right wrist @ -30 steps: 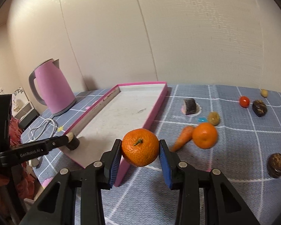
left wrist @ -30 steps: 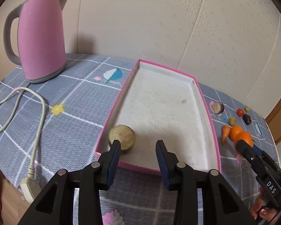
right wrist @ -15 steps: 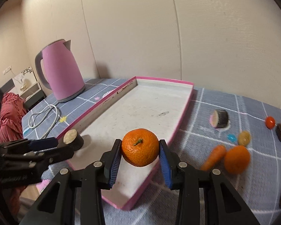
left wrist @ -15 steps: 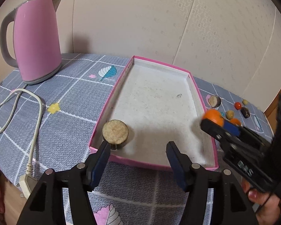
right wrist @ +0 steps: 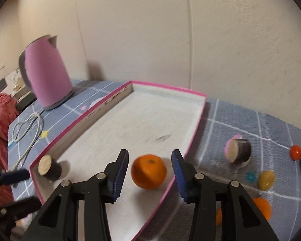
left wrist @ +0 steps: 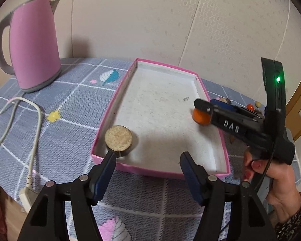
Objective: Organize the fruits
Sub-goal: 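Lower the orange into the pink tray and open the right gripper, then move the right gripper to the dark brown round taro and grasp it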
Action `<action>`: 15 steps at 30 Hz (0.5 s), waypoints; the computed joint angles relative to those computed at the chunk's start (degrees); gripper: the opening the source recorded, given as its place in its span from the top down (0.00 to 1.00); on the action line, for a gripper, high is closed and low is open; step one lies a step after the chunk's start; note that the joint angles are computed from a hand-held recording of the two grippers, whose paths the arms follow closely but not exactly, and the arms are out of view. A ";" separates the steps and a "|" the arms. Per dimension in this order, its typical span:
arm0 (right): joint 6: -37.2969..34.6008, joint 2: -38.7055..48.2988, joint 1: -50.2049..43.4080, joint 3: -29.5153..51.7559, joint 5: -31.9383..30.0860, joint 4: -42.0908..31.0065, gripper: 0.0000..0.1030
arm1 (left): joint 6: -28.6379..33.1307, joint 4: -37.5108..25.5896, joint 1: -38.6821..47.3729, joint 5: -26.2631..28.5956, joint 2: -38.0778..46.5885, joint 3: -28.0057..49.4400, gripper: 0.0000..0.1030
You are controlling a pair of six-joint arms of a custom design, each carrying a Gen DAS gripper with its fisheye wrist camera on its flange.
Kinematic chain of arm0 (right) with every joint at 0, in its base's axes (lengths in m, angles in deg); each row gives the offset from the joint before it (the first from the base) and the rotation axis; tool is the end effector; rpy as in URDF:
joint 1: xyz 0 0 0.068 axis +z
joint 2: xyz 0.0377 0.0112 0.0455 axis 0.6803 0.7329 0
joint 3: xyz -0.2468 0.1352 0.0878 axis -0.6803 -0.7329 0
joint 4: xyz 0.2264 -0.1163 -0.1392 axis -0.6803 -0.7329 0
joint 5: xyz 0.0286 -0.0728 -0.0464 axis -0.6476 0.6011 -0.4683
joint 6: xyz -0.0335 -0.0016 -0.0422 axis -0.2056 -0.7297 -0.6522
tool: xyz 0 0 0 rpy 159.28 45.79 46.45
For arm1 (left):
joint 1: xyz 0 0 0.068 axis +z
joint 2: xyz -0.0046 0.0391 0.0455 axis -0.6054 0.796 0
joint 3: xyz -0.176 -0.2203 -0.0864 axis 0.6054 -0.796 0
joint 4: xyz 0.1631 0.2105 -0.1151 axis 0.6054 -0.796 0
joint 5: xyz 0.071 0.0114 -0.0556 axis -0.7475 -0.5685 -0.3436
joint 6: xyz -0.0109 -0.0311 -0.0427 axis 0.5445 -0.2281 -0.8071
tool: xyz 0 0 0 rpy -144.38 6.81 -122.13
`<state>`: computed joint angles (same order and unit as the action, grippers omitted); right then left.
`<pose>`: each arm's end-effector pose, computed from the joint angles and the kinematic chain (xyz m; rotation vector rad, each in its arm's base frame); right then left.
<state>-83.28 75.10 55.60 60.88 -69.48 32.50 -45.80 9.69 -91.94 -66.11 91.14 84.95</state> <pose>0.3031 0.0850 0.1315 -0.7262 2.1767 0.5516 0.1461 -0.1705 0.1520 -0.4764 2.3693 -0.0877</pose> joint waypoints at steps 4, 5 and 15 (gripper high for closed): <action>1.08 -2.18 -0.96 -1.64 1.25 1.83 0.51 | -0.67 -1.49 0.38 0.61 -0.33 0.79 0.35; 1.10 -3.11 -1.36 -2.34 1.66 2.33 0.50 | -0.77 -1.54 0.40 0.46 -0.46 0.85 0.34; 3.16 -7.31 -9.68 -3.70 -2.44 -3.07 0.39 | 1.11 0.15 1.19 0.57 1.36 2.94 0.33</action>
